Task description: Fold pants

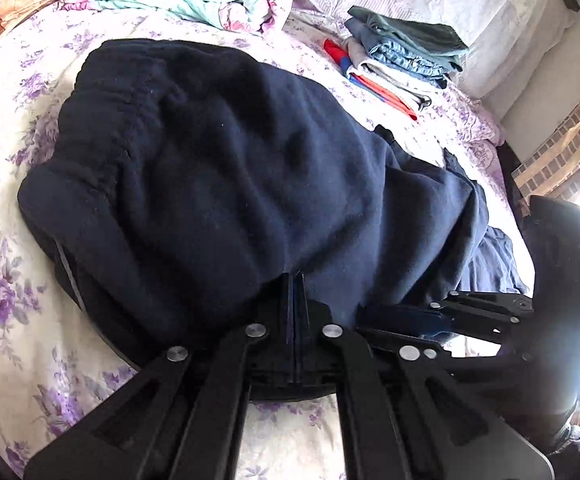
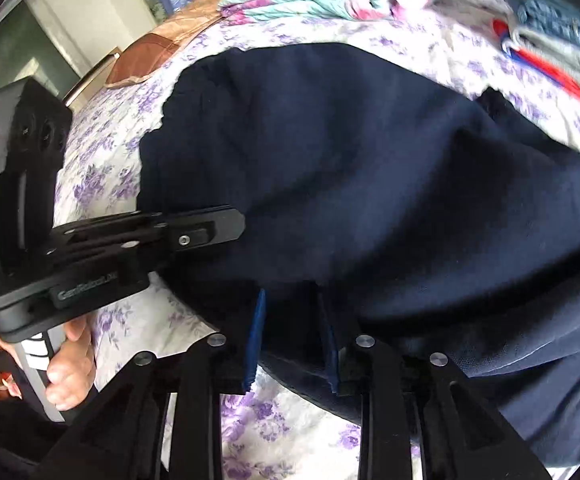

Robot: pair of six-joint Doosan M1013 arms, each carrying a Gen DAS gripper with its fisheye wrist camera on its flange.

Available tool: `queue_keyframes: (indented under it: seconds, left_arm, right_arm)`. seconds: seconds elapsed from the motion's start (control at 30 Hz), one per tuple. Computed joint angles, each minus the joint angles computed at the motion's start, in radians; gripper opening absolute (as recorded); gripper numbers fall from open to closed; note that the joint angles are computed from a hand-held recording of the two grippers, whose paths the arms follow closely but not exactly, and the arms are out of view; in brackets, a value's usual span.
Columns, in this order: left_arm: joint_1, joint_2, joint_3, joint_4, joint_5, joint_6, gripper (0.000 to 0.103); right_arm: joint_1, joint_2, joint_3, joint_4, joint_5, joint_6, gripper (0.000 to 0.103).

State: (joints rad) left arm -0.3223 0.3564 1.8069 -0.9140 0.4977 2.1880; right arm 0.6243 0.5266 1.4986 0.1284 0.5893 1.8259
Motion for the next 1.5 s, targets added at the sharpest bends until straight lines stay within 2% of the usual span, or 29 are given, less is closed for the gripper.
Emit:
queue_keyframes:
  seconds: [0.13, 0.2, 0.27, 0.33, 0.43, 0.5, 0.6, 0.77, 0.83, 0.97, 1.07, 1.13, 1.17, 1.2, 1.27, 1.4, 1.5]
  left_arm:
    - [-0.007, -0.004, 0.013, -0.025, -0.034, 0.04, 0.002]
    - [-0.002, -0.002, 0.015, -0.064, -0.024, 0.073, 0.002]
    - [0.001, 0.001, 0.013, -0.085, -0.017, 0.09, 0.002]
    - [-0.001, -0.001, 0.017, -0.095, -0.027, 0.103, 0.002]
    - [-0.005, -0.005, 0.026, -0.108, -0.046, 0.123, 0.002]
    - [-0.001, -0.006, 0.029, -0.132, -0.042, 0.144, 0.002]
    - [0.006, -0.004, 0.029, -0.162, -0.027, 0.165, 0.002]
    - [0.003, -0.006, 0.034, -0.173, -0.035, 0.179, 0.001]
    - [0.003, -0.007, 0.033, -0.171, -0.034, 0.177, 0.002]
    - [0.003, -0.007, 0.033, -0.173, -0.031, 0.175, 0.001]
    - [0.006, -0.005, 0.031, -0.184, -0.021, 0.18, 0.001]
    - [0.009, -0.003, 0.03, -0.193, -0.013, 0.185, 0.001]
    - [0.01, -0.003, 0.03, -0.195, -0.012, 0.187, 0.001]
    - [0.01, -0.003, 0.03, -0.195, -0.011, 0.187, 0.001]
    - [0.01, -0.003, 0.031, -0.194, -0.013, 0.187, 0.001]
    - [0.014, -0.002, 0.032, -0.208, -0.004, 0.198, 0.001]
    - [0.014, -0.002, 0.032, -0.215, -0.001, 0.201, 0.001]
  right_arm:
    - [-0.047, -0.035, -0.024, 0.073, 0.102, 0.005, 0.039]
    - [-0.068, -0.074, -0.034, -0.046, 0.155, 0.127, 0.063]
    - [-0.09, -0.108, -0.052, -0.243, 0.218, 0.316, 0.072]
    - [-0.124, -0.115, -0.093, -0.387, 0.331, 0.457, 0.073]
    - [-0.187, -0.079, -0.174, -0.464, 0.515, 0.584, 0.074]
    - [-0.228, -0.05, -0.209, -0.462, 0.58, 0.618, 0.074]
    - [-0.279, 0.015, -0.261, -0.445, 0.63, 0.638, 0.074]
    - [-0.352, 0.092, -0.306, -0.386, 0.637, 0.7, 0.073]
    - [-0.363, 0.116, -0.327, -0.39, 0.636, 0.711, 0.071]
    - [-0.385, 0.162, -0.375, -0.374, 0.707, 0.752, 0.063]
    - [-0.396, 0.179, -0.377, -0.352, 0.727, 0.745, 0.061]
    - [-0.392, 0.173, -0.358, -0.362, 0.699, 0.743, 0.062]
    - [-0.39, 0.168, -0.349, -0.367, 0.686, 0.744, 0.058]
    - [-0.385, 0.162, -0.34, -0.38, 0.674, 0.743, 0.042]
    - [-0.383, 0.145, -0.315, -0.388, 0.646, 0.735, 0.017]
    - [-0.386, 0.053, -0.214, -0.378, 0.509, 0.766, 0.017]
    - [-0.395, -0.046, -0.101, -0.381, 0.378, 0.827, 0.017]
